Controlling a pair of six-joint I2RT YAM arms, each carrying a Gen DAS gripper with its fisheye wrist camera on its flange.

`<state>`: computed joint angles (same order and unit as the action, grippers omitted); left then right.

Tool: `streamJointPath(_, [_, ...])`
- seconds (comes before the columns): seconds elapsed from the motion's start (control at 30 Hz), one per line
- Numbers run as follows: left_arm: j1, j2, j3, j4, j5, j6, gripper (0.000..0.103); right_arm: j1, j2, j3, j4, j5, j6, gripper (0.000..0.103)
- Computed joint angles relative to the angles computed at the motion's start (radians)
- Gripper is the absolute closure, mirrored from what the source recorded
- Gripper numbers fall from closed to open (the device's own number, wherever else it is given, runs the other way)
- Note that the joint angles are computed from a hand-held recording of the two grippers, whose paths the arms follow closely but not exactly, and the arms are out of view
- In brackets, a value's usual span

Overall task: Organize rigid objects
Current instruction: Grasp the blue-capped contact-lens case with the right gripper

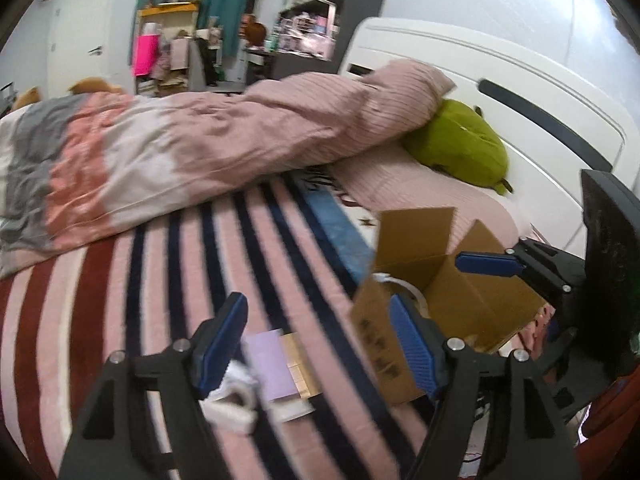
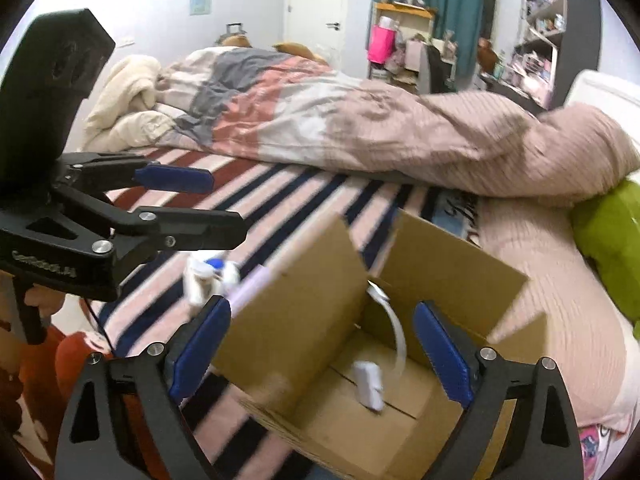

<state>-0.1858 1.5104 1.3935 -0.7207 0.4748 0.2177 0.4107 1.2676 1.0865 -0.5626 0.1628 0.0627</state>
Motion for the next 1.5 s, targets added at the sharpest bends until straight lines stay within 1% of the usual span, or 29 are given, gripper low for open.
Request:
streamJointPath(0.13, [0.152, -0.011, -0.047, 0.020, 0.035, 0.064, 0.032, 0.097, 0.082, 0.063, 0.046, -0.001, 0.004, 0.011])
streamJointPath(0.27, [0.287, 0.013, -0.094, 0.060, 0.060, 0.123, 0.032, 0.188, 0.243, 0.183, 0.046, -0.013, -0.005, 0.012])
streamJointPath(0.3, [0.311, 0.024, -0.106, 0.076, 0.059, 0.134, 0.032, 0.209, 0.292, 0.216, 0.046, -0.012, -0.004, 0.016])
streamJointPath(0.33, [0.340, 0.038, -0.118, 0.092, 0.065, 0.149, 0.032, 0.226, 0.334, 0.246, 0.042, -0.016, -0.004, 0.025])
streamJointPath(0.37, [0.362, 0.055, -0.127, 0.104, 0.072, 0.162, 0.032, 0.240, 0.384, 0.279, 0.036, -0.026, -0.004, 0.029])
streamJointPath(0.4, [0.379, 0.067, -0.136, 0.113, 0.080, 0.174, 0.032, 0.247, 0.425, 0.308, 0.027, -0.036, -0.002, 0.032])
streamJointPath(0.47, [0.406, 0.102, -0.142, 0.126, 0.085, 0.195, 0.032, 0.252, 0.522, 0.369, 0.007, -0.079, 0.000, 0.033])
streamJointPath(0.5, [0.415, 0.116, -0.143, 0.128, 0.082, 0.203, 0.032, 0.254, 0.559, 0.393, -0.005, -0.084, 0.000, 0.036])
streamJointPath(0.53, [0.424, 0.128, -0.145, 0.129, 0.083, 0.209, 0.032, 0.256, 0.608, 0.426, -0.017, -0.077, 0.008, 0.043])
streamJointPath(0.6, [0.438, 0.145, -0.144, 0.125, 0.094, 0.220, 0.032, 0.241, 0.695, 0.490, -0.043, -0.083, 0.024, 0.049])
streamJointPath(0.67, [0.439, 0.155, -0.147, 0.130, 0.095, 0.219, 0.032, 0.215, 0.773, 0.551, -0.069, -0.088, 0.060, 0.052])
streamJointPath(0.73, [0.438, 0.151, -0.157, 0.142, 0.086, 0.222, 0.032, 0.192, 0.810, 0.574, -0.068, -0.088, 0.085, 0.060])
streamJointPath(0.77, [0.438, 0.151, -0.160, 0.145, 0.082, 0.225, 0.032, 0.180, 0.826, 0.585, -0.067, -0.088, 0.099, 0.063])
streamJointPath(0.83, [0.432, 0.155, -0.162, 0.154, 0.074, 0.225, 0.032, 0.161, 0.853, 0.607, -0.065, -0.106, 0.123, 0.071])
streamJointPath(0.93, [0.426, 0.155, -0.168, 0.160, 0.065, 0.224, 0.032, 0.150, 0.888, 0.649, -0.090, -0.131, 0.129, 0.072])
streamJointPath(1.0, [0.425, 0.156, -0.171, 0.164, 0.060, 0.223, 0.032, 0.150, 0.887, 0.649, -0.092, -0.136, 0.134, 0.075])
streamJointPath(1.1, [0.431, 0.152, -0.174, 0.165, 0.059, 0.219, 0.032, 0.159, 0.878, 0.644, -0.096, -0.117, 0.135, 0.076])
streamJointPath(1.2, [0.444, 0.149, -0.174, 0.165, 0.072, 0.213, 0.032, 0.186, 0.804, 0.567, -0.042, -0.089, 0.110, 0.076])
streamJointPath(1.23, [0.448, 0.150, -0.173, 0.165, 0.077, 0.210, 0.032, 0.197, 0.767, 0.524, 0.000, -0.086, 0.091, 0.076])
streamJointPath(1.27, [0.452, 0.151, -0.171, 0.165, 0.082, 0.207, 0.032, 0.210, 0.721, 0.474, 0.042, -0.107, 0.080, 0.076])
streamJointPath(1.33, [0.455, 0.154, -0.169, 0.166, 0.086, 0.200, 0.032, 0.230, 0.686, 0.435, 0.072, -0.151, 0.057, 0.076])
streamJointPath(1.43, [0.451, 0.159, -0.175, 0.172, 0.069, 0.201, 0.032, 0.257, 0.698, 0.399, 0.102, -0.216, 0.037, 0.076])
streamJointPath(1.5, [0.446, 0.162, -0.181, 0.177, 0.053, 0.207, 0.032, 0.266, 0.737, 0.391, 0.115, -0.230, 0.042, 0.076])
